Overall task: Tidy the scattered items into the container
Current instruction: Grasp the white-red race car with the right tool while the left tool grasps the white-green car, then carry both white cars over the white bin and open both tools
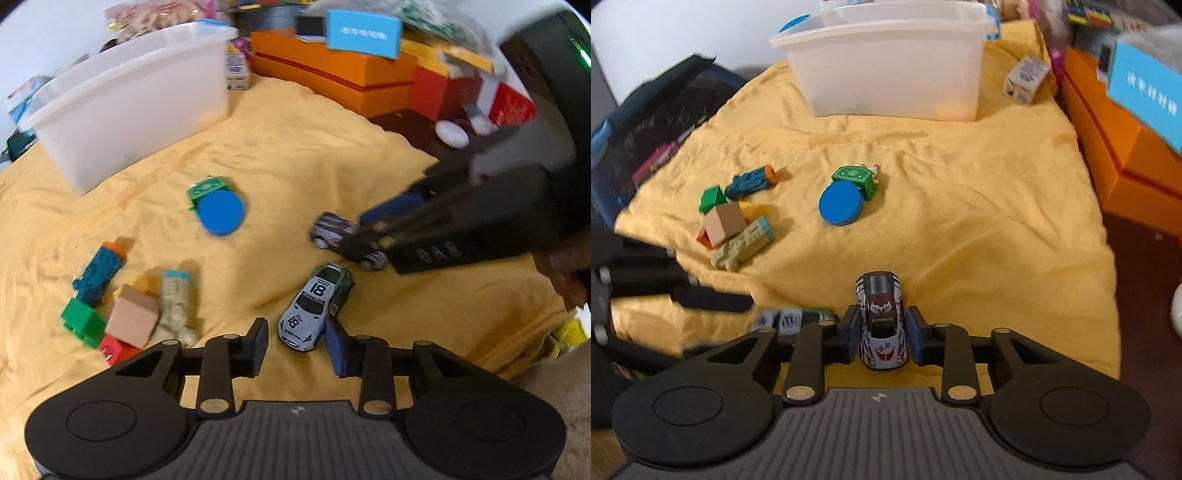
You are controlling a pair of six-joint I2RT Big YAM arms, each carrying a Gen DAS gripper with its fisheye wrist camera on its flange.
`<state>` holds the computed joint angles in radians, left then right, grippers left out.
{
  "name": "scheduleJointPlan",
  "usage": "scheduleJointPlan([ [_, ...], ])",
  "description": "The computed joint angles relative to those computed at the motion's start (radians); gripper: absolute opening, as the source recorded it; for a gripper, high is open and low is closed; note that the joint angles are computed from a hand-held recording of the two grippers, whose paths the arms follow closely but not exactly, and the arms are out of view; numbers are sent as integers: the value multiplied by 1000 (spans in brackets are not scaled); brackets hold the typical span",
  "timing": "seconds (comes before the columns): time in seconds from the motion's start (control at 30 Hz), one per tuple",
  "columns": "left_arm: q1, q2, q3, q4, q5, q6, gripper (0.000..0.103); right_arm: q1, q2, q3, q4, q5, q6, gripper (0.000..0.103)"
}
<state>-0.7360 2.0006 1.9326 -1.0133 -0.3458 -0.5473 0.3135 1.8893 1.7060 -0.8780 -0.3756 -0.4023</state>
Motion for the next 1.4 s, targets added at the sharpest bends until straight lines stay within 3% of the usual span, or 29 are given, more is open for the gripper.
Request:
scheduleJointPlan([
  [0.23, 13, 8, -11, 72, 46, 146, 42, -1, 15, 10, -17, 5, 12, 36],
  [0.37, 19, 50, 47, 31, 84, 192, 39, 8, 3, -15, 3, 37, -42, 37],
  [0.43, 10, 43, 46, 39, 59, 225, 39, 9, -17, -34, 22, 45, -43, 37],
  [0.5, 9, 31, 29, 63, 65, 240, 39, 1, -17, -28, 13, 25, -33, 37],
  [0.6, 19, 64, 62, 25, 93, 261, 39, 2, -1, -18, 1, 31, -26, 39],
  [0.63, 20, 60, 53, 46, 94, 273, 39, 5, 0, -21, 4, 39, -33, 39],
  [0.73, 27, 61, 61, 42, 118, 259, 34, 21, -24, -64, 61, 78, -109, 33],
  [1.07, 81, -46, 15, 102, 5, 245, 34, 27, -1, 55, 59, 49, -29, 33],
  [1.23, 143, -53, 82, 110, -83, 277, 34, 52, 57, 199, 90, 39, -2, 33],
  [1.4, 211, -29, 187, 124, -151, 318, 34, 79, 170, 439, 95, 47, 28, 33],
])
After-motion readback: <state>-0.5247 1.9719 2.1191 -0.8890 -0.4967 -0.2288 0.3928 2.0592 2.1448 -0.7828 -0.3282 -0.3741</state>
